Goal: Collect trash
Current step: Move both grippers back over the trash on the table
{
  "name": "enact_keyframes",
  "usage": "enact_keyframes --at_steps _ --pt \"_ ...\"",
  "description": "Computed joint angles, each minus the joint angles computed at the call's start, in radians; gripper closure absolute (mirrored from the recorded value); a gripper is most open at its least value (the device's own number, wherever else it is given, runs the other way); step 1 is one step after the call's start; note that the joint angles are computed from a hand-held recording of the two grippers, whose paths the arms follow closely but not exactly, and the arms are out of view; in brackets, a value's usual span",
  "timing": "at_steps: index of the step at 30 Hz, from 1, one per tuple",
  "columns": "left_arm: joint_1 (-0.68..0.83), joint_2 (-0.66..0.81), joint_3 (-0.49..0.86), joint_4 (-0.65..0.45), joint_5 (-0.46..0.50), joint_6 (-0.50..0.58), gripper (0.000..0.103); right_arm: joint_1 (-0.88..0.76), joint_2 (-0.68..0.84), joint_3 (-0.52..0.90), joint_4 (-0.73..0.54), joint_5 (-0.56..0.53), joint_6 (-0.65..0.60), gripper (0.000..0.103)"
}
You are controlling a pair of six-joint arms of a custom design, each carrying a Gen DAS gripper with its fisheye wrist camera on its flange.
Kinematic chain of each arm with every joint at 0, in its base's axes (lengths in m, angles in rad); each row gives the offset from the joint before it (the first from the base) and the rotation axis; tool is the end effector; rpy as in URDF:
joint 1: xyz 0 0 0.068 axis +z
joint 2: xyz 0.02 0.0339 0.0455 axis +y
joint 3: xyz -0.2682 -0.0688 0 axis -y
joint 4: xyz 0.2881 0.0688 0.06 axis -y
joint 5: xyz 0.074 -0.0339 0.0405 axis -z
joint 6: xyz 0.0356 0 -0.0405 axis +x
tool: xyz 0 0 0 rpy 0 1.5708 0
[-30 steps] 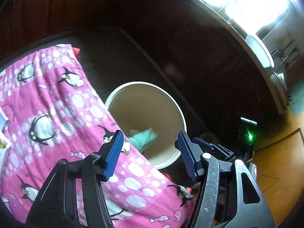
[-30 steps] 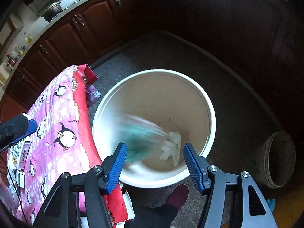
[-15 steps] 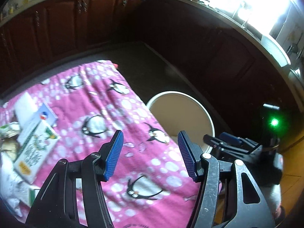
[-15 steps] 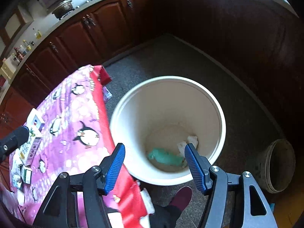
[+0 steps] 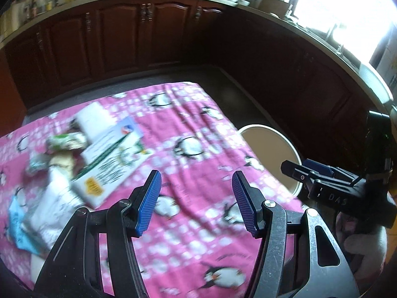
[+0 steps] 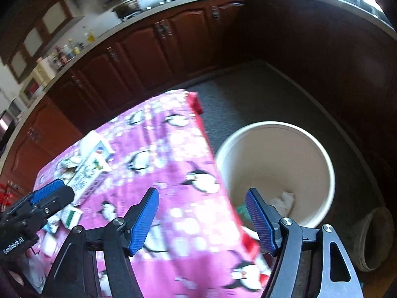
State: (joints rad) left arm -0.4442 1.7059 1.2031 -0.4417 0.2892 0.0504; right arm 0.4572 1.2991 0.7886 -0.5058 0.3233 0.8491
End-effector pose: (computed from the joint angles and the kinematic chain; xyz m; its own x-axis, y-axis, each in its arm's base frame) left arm 0.3576 -0.1814 0.2054 -0.7023 0.3877 -0.5970 0.5990 0.7751 -0.2012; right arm 0.2611 0.1159 0.1918 -0.7055 0.4462 -0.5506 0.3953 0.8926 0.2168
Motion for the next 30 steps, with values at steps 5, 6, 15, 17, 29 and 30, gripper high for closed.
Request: enact_keyframes --at_steps 5,6,15,17,29,30 --pt "0.113 -0.051 -0.042 -0.021 0.013 0.039 0.045 0.058 0.131 0.104 0.049 -0.040 -0.021 0.033" --pt "0.139 -0.058 -0.045 -0.029 0.017 0.049 0.045 0.067 0.151 0.120 0.055 -0.044 -0.025 0.033" --pt "0.398 0.047 0.075 -0.098 0.043 0.132 0.045 0.117 0.420 0.375 0.140 -0.161 -0.133 0.033" --pt "0.441 0.102 0.129 -0.115 0.054 0.140 0.045 0.122 0.512 0.479 0.125 -0.181 -0.174 0.033" --pt "0.487 0.477 0.544 -0.264 0.051 0.133 0.045 0.096 0.937 1.022 -0.031 -0.278 -0.353 0.033" --pt "0.482 0.511 0.587 -0.283 0.048 0.126 0.045 0.093 0.954 1.047 -0.040 -0.282 -0.359 0.033"
